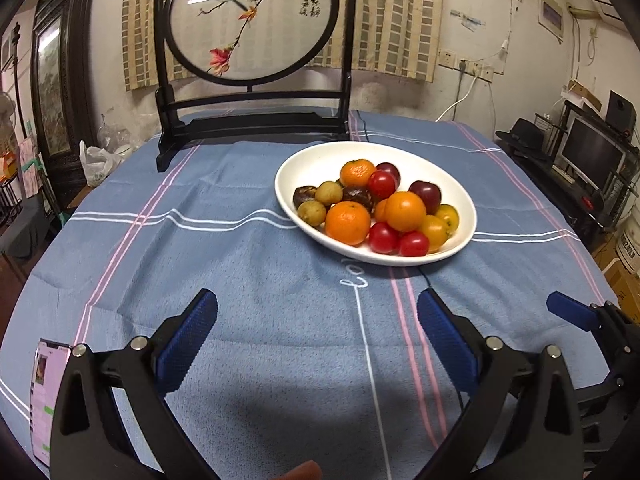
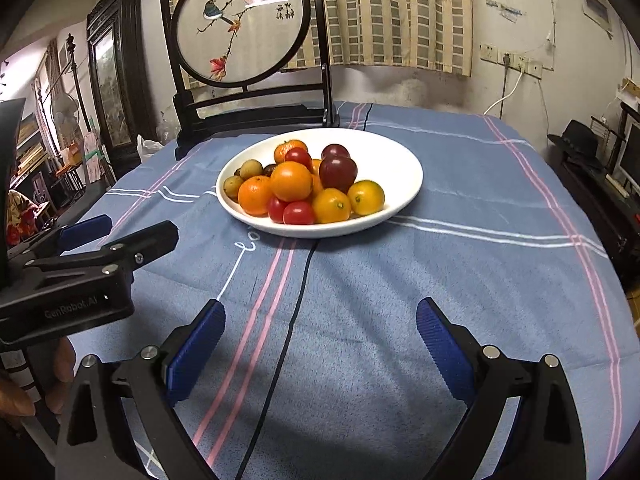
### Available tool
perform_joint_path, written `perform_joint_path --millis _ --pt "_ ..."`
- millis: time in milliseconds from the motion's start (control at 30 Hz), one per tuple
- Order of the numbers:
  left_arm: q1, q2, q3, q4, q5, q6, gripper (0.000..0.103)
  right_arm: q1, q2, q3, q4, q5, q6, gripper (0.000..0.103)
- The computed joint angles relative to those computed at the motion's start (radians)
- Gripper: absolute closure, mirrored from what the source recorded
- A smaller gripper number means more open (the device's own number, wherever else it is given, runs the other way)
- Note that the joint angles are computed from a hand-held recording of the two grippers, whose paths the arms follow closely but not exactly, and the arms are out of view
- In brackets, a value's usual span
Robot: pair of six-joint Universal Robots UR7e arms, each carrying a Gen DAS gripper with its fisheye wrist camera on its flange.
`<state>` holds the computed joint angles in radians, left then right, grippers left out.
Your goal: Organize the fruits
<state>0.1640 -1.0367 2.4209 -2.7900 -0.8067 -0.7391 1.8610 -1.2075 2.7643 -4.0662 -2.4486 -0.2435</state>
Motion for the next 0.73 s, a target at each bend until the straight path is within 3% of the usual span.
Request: perform_joint_path --millis 233,400,733 --pt "0.012 0.028 0.002 -0.002 -0.022 0.01 0.005 -0.074 -0.048 0.026 0.098 0.066 0.059 0.006" --pt "-0.004 0.044 0.015 -0.046 -0.022 0.035 0.005 -0.069 -0.055 0.032 0.094 0.076 0.067 0.006" --pt "0.009 0.039 0.006 -0.009 -0.063 0.019 0.005 -0.083 -0.081 0.035 0.151 0.08 0.094 0.006"
